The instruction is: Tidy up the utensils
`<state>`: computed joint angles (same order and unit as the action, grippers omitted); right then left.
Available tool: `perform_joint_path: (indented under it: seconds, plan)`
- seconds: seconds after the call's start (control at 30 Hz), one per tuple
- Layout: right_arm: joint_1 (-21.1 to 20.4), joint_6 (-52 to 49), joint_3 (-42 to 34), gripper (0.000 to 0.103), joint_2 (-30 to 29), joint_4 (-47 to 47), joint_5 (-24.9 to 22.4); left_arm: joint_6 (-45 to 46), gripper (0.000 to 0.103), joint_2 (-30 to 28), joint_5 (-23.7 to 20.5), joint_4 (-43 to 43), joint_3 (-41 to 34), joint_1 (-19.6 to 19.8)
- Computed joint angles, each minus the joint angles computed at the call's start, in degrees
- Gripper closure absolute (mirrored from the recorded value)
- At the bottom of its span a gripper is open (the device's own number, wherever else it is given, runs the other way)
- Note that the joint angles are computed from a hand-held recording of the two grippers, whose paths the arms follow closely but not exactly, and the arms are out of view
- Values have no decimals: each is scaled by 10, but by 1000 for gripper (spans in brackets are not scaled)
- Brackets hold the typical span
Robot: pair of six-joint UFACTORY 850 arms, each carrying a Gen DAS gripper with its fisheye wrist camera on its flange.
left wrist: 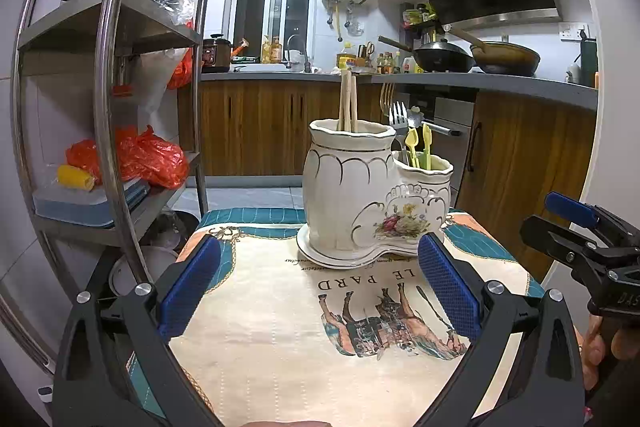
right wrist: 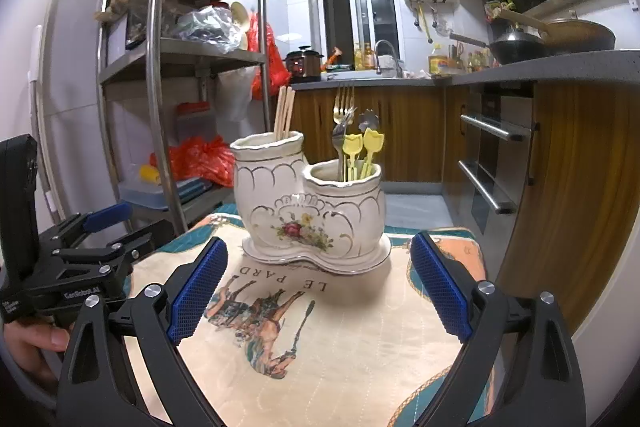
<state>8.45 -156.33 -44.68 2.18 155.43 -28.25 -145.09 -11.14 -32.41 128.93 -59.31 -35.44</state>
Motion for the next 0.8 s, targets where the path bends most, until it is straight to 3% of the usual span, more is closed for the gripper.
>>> perform_joint_path:
  seconds: [0.8]
  plan:
    - [1, 1, 0, 10, 0, -2, 1, 4, 5, 0, 1, -3, -1, -2]
